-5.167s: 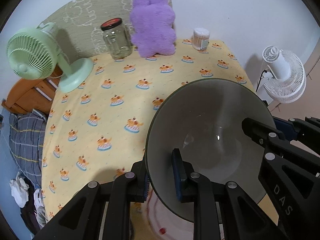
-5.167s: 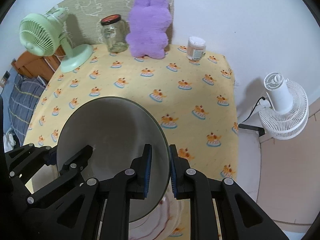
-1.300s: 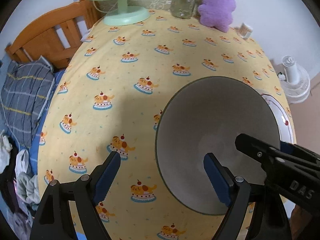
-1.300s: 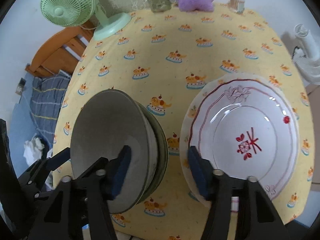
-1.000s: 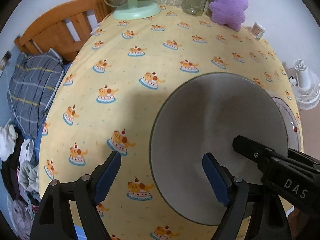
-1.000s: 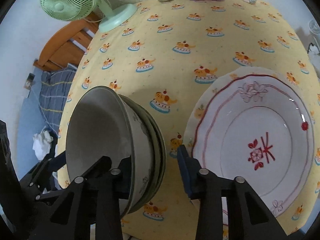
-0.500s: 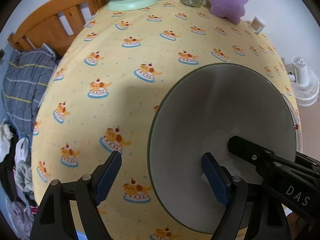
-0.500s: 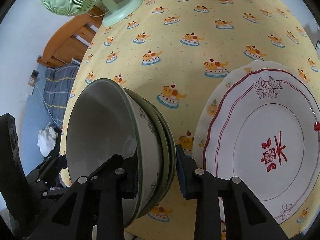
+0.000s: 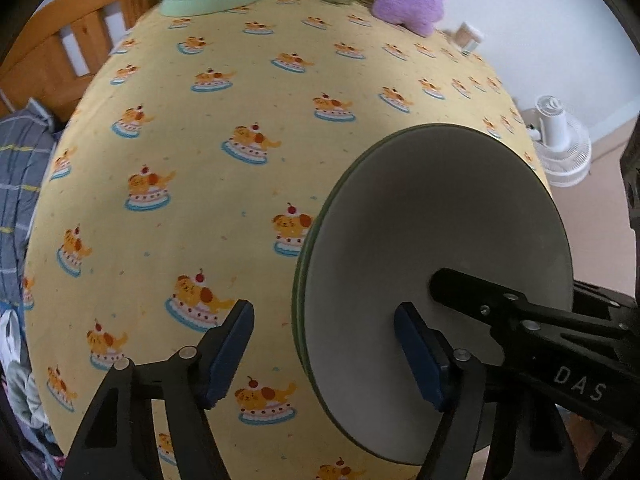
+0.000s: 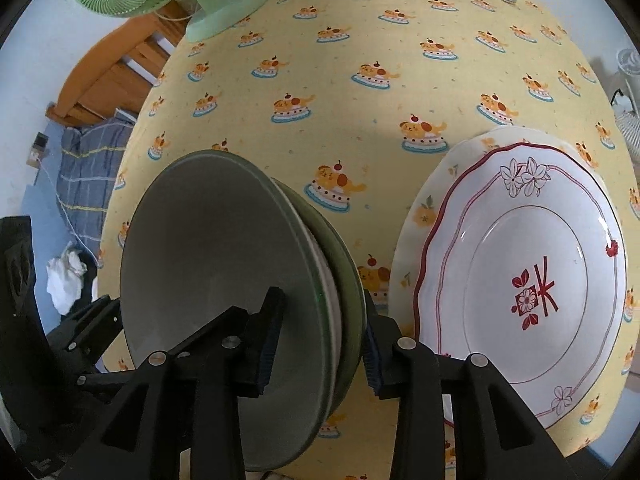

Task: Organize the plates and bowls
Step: 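Lift the nested bowls and carry them over the plate stack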

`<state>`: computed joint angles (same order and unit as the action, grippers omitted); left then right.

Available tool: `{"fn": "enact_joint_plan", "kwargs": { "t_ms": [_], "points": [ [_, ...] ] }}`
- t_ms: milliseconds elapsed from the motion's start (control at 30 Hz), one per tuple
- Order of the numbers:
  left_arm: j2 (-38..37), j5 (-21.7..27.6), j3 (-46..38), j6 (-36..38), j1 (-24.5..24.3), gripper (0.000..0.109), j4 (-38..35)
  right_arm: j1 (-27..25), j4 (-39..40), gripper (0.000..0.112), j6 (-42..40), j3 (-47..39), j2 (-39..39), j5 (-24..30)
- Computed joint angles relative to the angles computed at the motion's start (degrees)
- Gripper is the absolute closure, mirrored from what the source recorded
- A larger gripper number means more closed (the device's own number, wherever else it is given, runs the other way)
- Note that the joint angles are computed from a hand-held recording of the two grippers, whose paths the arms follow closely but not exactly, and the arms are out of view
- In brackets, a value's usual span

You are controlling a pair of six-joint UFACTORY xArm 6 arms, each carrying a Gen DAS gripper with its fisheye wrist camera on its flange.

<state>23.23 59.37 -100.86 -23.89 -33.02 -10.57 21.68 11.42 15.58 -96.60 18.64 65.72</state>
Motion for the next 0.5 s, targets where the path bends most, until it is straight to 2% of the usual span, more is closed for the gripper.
{"fn": "enact_joint_plan", "kwargs": {
  "t_ms": [67, 167, 500],
  "points": [
    [0.47, 0.49, -0.84, 1.81, 0.16, 0.04, -1.64, 0.09, -0.24, 0.072, 0.07, -0.86, 0.64, 0.56],
    [1.51, 1.51, -2.78, 3.76, 0.09, 0.053, -4.29, -0.03, -0.18, 0.07, 0.02, -2.11, 1.46, 1.73],
    [3.65, 4.66, -6.66, 4.61, -0.11, 0.054, -4.04, -0.43, 1.3, 0.071, -1.76, -3.53, 2.28, 3.57]
  ]
}}
